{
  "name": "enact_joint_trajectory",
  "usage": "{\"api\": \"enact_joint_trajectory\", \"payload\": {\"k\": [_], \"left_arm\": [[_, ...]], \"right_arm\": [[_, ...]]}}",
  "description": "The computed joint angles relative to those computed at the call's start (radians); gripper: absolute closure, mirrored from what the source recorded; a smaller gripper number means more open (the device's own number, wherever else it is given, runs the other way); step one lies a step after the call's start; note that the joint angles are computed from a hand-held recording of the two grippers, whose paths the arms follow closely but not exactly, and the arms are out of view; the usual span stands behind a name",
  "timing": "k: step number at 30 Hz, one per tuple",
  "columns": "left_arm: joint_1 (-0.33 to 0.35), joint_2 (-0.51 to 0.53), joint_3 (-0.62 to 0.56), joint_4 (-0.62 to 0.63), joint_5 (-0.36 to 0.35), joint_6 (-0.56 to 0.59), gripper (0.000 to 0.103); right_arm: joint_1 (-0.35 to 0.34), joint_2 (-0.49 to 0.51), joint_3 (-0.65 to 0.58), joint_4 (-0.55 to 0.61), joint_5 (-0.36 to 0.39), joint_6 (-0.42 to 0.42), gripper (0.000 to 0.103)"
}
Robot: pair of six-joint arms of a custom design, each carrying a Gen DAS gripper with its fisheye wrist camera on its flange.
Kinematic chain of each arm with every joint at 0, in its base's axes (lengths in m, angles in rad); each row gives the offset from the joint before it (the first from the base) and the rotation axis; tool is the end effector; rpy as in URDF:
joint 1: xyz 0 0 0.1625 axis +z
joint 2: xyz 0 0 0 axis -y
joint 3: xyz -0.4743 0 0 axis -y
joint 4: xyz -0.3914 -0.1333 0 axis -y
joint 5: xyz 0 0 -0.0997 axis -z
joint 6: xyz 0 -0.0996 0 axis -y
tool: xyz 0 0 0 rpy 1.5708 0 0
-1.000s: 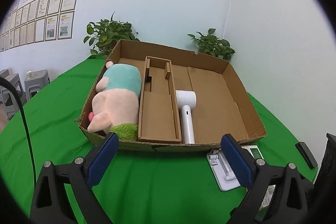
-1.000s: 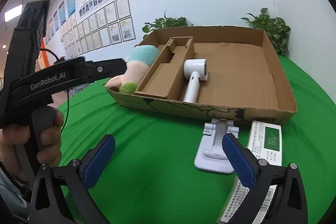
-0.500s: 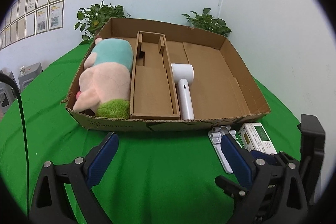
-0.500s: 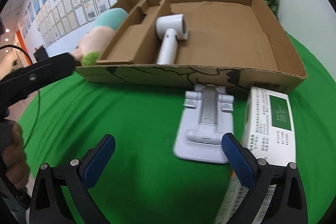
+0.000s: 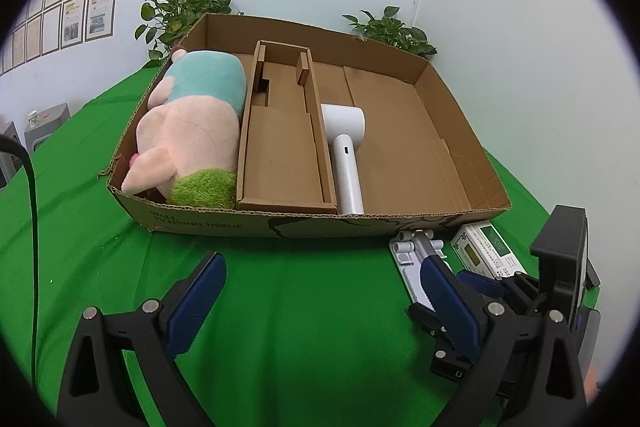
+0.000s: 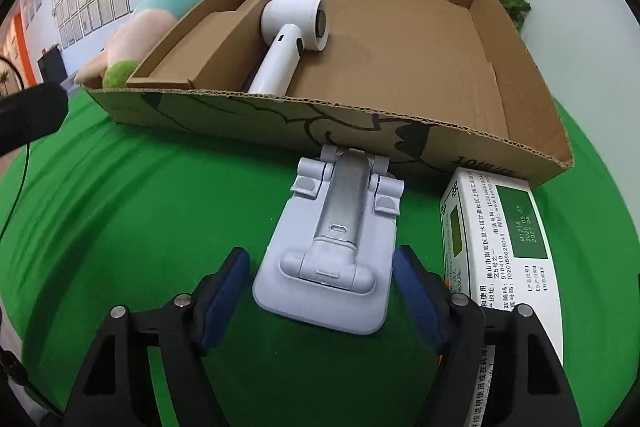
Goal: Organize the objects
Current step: 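Move the right gripper to the white phone stand on the table, then close the right gripper on the phone stand base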
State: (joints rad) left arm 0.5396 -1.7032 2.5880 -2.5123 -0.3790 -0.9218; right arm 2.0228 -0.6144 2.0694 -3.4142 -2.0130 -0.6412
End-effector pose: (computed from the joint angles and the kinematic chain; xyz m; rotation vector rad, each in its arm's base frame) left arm -0.1301 -0.3412 0.2986 0.0781 2.2009 -1.2721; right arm 0.3258 -0.4634 0.0016 1.2682 -2.3081 0.4593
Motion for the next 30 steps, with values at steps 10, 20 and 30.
{"api": "enact_joint_trajectory", "payload": {"k": [10,20,30], "left_arm": [[0.056,0.041,0.022,-0.275,-0.161,0.180,0.005],[0.193,0.123,-0.012,-0.465,-0.404,0.311,0.005],[0.290,0.172,-0.023,-0.569,-0.610,0.338,0.006]], "right_arm": [[0.017,-0.090,0.120,0.017,0.069,-0.027,0.046],[-0.022,-0.112,0.112,0.073,0.160,0.019,0.001],[-0.035,-0.077,0.113,0.029,0.131,-0.004,0.016]]}}
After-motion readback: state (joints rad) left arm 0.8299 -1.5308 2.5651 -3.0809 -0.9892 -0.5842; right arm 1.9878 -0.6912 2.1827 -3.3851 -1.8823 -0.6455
